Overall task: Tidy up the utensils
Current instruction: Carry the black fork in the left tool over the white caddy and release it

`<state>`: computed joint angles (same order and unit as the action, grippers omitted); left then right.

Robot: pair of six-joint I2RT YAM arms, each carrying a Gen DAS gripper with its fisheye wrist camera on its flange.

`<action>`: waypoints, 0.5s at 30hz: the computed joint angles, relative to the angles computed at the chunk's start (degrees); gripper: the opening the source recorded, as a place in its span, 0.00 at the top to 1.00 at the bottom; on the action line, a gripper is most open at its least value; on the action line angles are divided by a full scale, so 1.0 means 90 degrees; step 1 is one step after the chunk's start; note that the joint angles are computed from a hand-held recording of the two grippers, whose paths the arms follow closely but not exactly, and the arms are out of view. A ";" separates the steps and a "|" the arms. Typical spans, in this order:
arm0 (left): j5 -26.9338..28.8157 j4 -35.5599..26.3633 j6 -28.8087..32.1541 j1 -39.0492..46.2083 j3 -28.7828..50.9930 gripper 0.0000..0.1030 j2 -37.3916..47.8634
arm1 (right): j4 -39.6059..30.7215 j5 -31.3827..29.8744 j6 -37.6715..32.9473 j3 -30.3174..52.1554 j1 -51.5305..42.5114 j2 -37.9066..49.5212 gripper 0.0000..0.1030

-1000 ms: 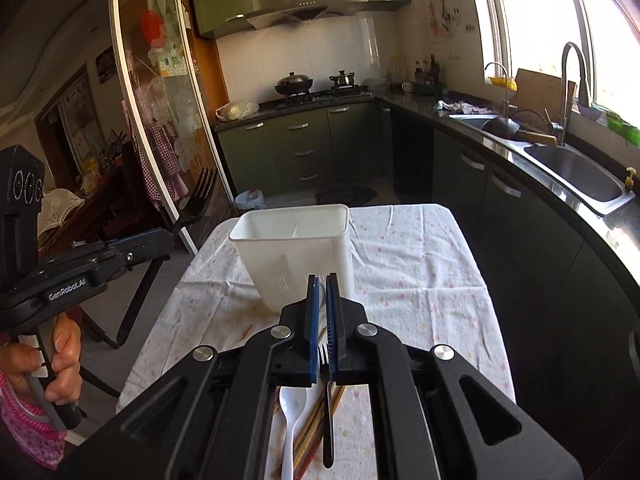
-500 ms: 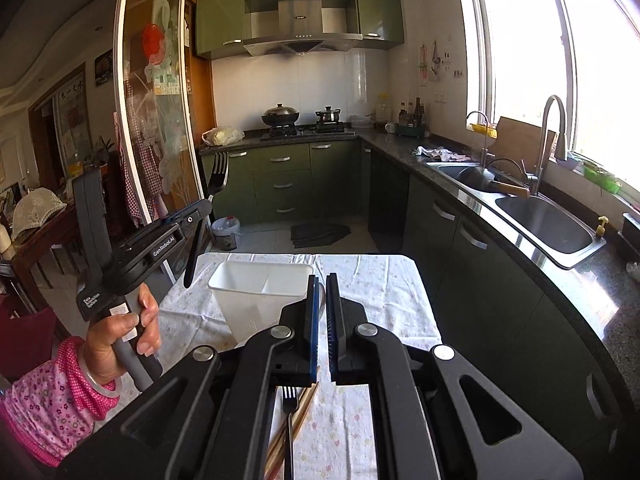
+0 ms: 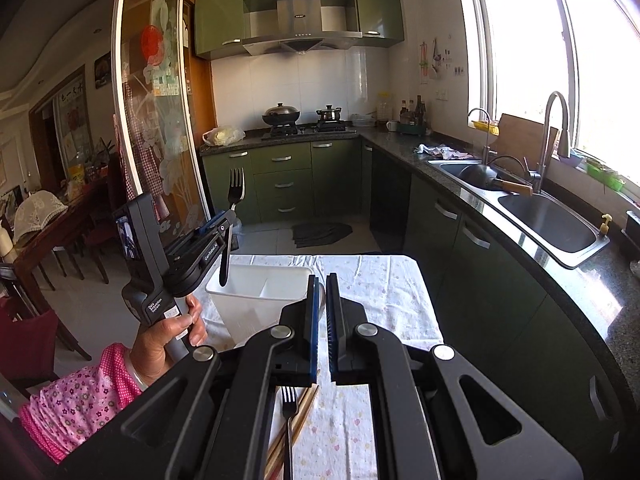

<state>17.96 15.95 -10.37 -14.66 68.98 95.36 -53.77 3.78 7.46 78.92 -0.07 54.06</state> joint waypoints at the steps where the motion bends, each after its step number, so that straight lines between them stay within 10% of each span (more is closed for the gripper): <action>1: -0.0107 0.0114 0.0059 -0.0037 -0.0086 0.92 -0.0007 | 0.0012 -0.0013 0.0007 -0.0016 -0.0009 0.0001 0.96; 15: -0.0851 0.1017 0.0645 -0.0420 -0.1143 0.92 -0.0285 | 0.0083 -0.0320 0.0001 0.0001 -0.0319 0.0089 0.96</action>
